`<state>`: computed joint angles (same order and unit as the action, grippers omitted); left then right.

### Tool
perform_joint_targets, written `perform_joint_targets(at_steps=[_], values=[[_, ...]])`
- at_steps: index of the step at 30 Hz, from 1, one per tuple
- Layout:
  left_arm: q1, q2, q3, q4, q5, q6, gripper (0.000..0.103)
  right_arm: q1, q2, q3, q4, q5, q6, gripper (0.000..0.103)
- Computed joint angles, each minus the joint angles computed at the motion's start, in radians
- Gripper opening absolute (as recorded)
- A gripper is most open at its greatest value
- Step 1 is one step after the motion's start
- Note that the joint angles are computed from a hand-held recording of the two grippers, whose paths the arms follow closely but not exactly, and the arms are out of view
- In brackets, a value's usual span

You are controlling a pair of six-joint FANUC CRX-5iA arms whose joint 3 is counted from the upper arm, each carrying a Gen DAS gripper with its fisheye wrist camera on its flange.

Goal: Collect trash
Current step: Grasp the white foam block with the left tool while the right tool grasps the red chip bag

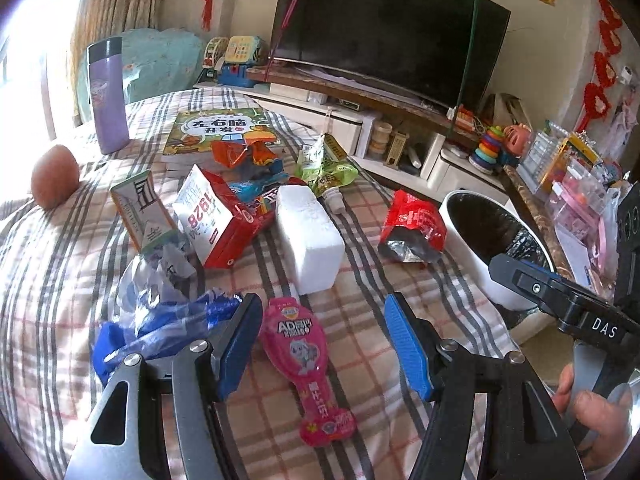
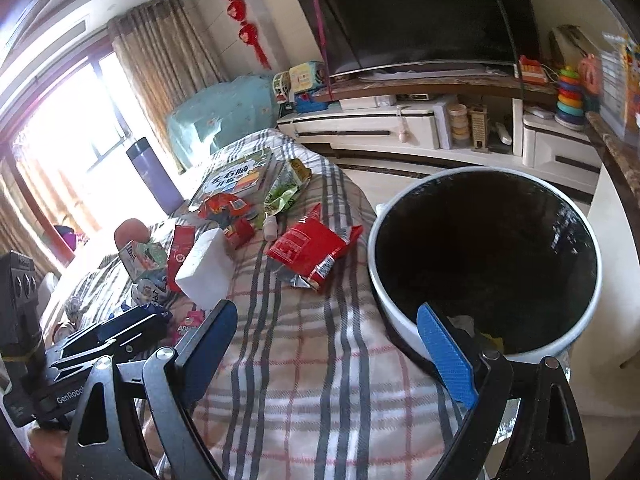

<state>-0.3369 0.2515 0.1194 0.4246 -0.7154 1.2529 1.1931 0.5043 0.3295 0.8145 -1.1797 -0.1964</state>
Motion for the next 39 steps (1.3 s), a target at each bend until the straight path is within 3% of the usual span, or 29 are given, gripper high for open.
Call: perform_joint_targets(at_steps=[8, 13, 17, 20, 22, 25, 28, 31, 32, 34, 35, 39], values=[[-0.016, 0.101, 0.165, -0.104, -0.062, 0.086, 0.062, -0.04, 0.029, 0.045, -0.01, 0.033, 0.116, 0.088], [-0.022, 0.161, 0.242, -0.134, -0.085, 0.111, 0.061, -0.077, 0.069, 0.111, -0.077, 0.054, 0.233, 0.067], [-0.027, 0.209, 0.3, -0.159, -0.111, 0.126, 0.055, -0.097, 0.117, 0.185, -0.14, 0.037, 0.338, 0.058], [-0.025, 0.238, 0.328, -0.139, -0.139, 0.112, 0.035, -0.104, 0.14, 0.219, -0.173, 0.022, 0.381, 0.033], [-0.022, 0.242, 0.325, -0.124, -0.136, 0.099, 0.031, -0.102, 0.139, 0.212, -0.169, 0.022, 0.374, 0.014], [-0.023, 0.225, 0.295, -0.108, -0.104, 0.078, 0.03, -0.1, 0.12, 0.18, -0.162, 0.04, 0.347, 0.001], [-0.02, 0.198, 0.25, -0.083, -0.072, 0.054, 0.03, -0.096, 0.107, 0.163, -0.159, 0.054, 0.334, 0.002], [-0.012, 0.163, 0.193, -0.046, -0.031, 0.019, 0.029, -0.098, 0.078, 0.12, -0.143, 0.11, 0.288, 0.014], [-0.008, 0.153, 0.176, -0.028, -0.021, 0.003, 0.029, -0.097, 0.072, 0.111, -0.131, 0.118, 0.277, 0.021], [-0.004, 0.138, 0.15, -0.004, -0.007, -0.02, 0.029, -0.095, 0.069, 0.103, -0.098, 0.128, 0.27, 0.056], [-0.002, 0.132, 0.139, 0.008, -0.003, -0.03, 0.029, -0.096, 0.074, 0.11, -0.089, 0.13, 0.281, 0.061], [0.008, 0.111, 0.103, 0.046, 0.006, -0.065, 0.028, -0.114, 0.141, 0.221, -0.125, 0.086, 0.41, 0.062]])
